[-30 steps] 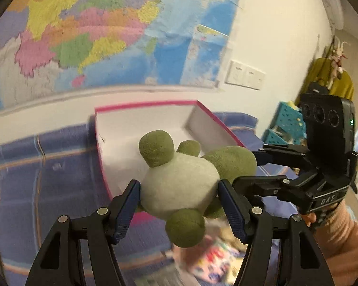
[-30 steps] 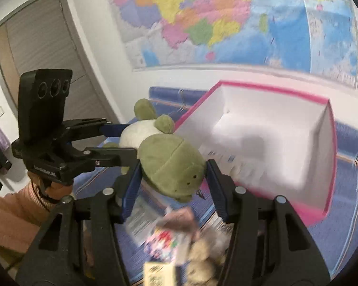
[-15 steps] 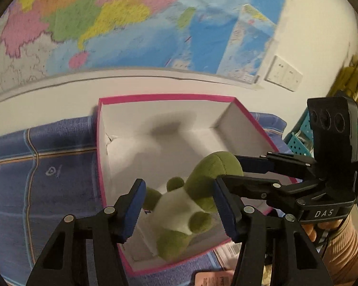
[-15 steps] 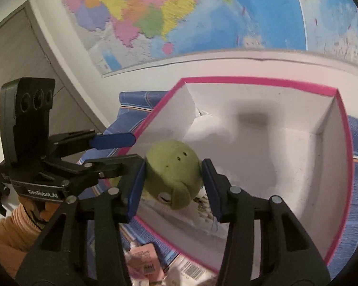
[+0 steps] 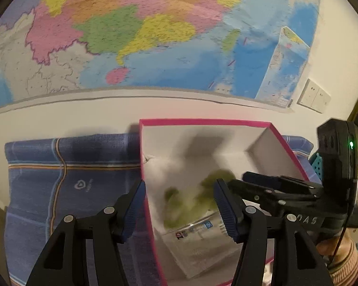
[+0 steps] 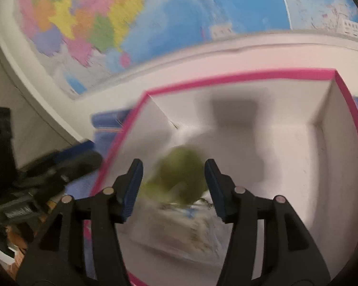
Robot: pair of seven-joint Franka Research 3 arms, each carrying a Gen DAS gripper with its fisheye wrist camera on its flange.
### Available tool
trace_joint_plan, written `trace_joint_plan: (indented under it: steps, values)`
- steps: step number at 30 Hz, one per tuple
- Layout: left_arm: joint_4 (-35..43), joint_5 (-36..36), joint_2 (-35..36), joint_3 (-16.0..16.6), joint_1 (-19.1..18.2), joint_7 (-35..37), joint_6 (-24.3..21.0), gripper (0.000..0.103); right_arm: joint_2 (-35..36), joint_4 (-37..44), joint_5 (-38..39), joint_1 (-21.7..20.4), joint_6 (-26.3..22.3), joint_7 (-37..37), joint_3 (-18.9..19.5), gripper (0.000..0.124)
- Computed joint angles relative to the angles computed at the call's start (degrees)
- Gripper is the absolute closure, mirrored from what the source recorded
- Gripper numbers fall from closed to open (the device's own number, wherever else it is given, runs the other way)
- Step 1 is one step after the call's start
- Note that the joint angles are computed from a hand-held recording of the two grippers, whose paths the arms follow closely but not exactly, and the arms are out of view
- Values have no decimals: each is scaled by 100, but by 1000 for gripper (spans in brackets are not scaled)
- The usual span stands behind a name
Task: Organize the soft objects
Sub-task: 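Carry the green frog into the pink box and open the right gripper, then grasp the black scrunchie with the right gripper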
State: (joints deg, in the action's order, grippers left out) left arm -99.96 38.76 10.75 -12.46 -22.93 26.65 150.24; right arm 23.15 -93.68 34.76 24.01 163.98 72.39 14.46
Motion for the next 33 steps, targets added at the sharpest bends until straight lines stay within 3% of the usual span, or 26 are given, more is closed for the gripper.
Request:
trace_joint_plan:
  steps: [2, 4, 7, 11, 15, 18, 21, 24, 27, 33]
  values:
    - [-40, -5, -6, 2, -4, -29, -11, 42, -110, -151, -681, 343, 34, 529, -419, 68]
    - [-102, -50, -21, -11, 10, -23, 68, 42, -210, -242, -376, 55, -183, 157, -111, 68]
    - [-204, -110, -57, -42, 18, 29, 246, 42, -387, -435, -170, -52, -307, -66, -37, 68]
    - [-356, -141, -169, -108, -15, 162, 462, 42, -803, -883, 806, -367, -331, -914, 233, 68]
    - [-570, -56, -356, -180, -89, 186, 820, 34, -1429, -1456, 2003, -465, -289, -2103, 300, 68]
    - [-640, -7, -428, -257, -158, 254, 995, 34, -2073, -2033, 2999, -436, -287, -3085, 197, 65]
    - [-680, 45, -458, -361, -269, 413, 1181, 34, -2679, -2644, 3498, -276, -238, -3610, -44, 63]
    - [-578, 62, -371, -452, -423, 635, 1136, 34, -3155, -3212, 3679, -99, -140, -3777, -295, 63]
    - [-501, -215, -222, -548, -518, 1033, 1185, 34, -3458, -3756, 3328, 6, 144, -3423, -447, 63]
    - [49, -1054, 452, -703, -757, 2004, 761, 34, -3560, -4358, 3141, 202, 25, -2961, -916, 63]
